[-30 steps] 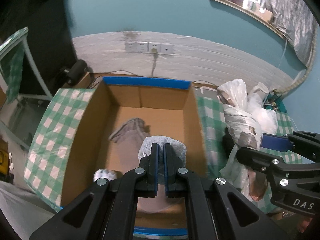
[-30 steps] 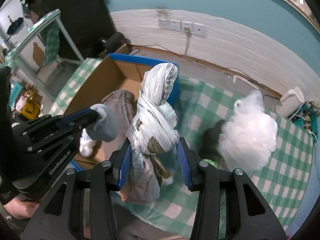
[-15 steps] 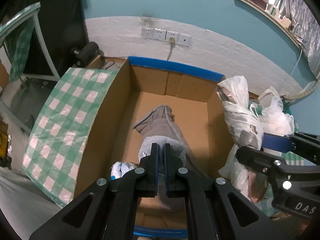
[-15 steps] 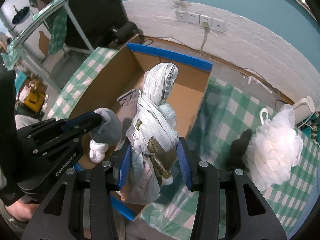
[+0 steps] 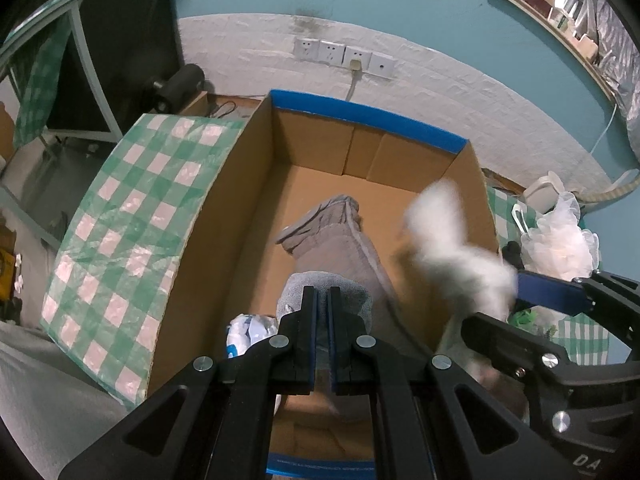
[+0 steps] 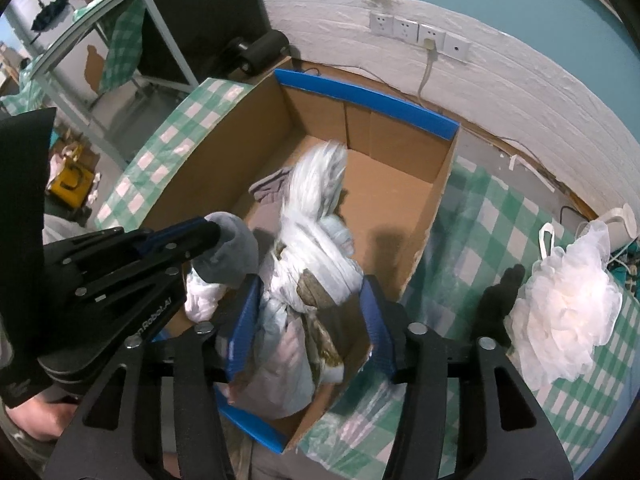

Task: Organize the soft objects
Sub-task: 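Open the right tool to drop the bundle into the box while the left tool releases the sock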

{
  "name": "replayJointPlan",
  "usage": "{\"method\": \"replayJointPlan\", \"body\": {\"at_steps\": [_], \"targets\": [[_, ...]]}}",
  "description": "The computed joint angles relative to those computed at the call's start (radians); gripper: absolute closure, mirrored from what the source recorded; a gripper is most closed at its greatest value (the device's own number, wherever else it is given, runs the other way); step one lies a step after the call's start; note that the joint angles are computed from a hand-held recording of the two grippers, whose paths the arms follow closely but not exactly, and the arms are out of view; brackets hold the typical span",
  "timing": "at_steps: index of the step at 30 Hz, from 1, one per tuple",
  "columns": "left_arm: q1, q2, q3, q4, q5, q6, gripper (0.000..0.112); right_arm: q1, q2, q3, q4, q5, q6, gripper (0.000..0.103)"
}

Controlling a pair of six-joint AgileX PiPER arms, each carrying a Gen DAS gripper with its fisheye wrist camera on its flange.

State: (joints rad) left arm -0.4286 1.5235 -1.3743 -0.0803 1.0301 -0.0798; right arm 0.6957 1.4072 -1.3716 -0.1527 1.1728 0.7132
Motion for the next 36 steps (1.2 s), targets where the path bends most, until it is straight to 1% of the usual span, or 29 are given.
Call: {"method": "replayJointPlan", "body": {"at_steps": [1,3,11,14,17,27,34,35,36], "targets": [[0.002,0.001,0.0,0.0,0.001,-0.001,0.108,0.002,-0.001,0.0,-0.006,0.0,0.004,0.043],[0.001,0.007,-0.008,0.005,0.009,-0.008,0.108,0.003,-0.004,0.002,-0.011,0.001,0.01,0.037],[-0.016,0.024,-0.038,0.049,0.046,-0.053,0.107,-0.001,-0.023,0.015,-0.022,0.007,0.025,0.037],[-0.011,0.015,-0.039,0.04,0.043,-0.051,0.107,0.0,-0.031,0.021,-0.025,0.006,0.028,0.037],[-0.025,0.006,-0.047,0.062,0.044,-0.059,0.107,0.001,-0.036,0.023,-0.026,0.006,0.029,0.037],[-0.034,0.028,-0.114,0.071,0.119,-0.058,0.107,0.002,-0.081,0.056,-0.04,0.004,0.052,0.036],[-0.048,0.019,-0.121,0.059,0.128,-0.047,0.107,0.005,-0.106,0.07,-0.043,0.003,0.061,0.036],[-0.044,0.02,-0.124,0.042,0.134,-0.034,0.107,0.006,-0.11,0.072,-0.043,-0.001,0.061,0.035],[-0.039,0.023,-0.128,0.021,0.143,-0.018,0.107,0.007,-0.112,0.073,-0.044,-0.001,0.061,0.032]]}}
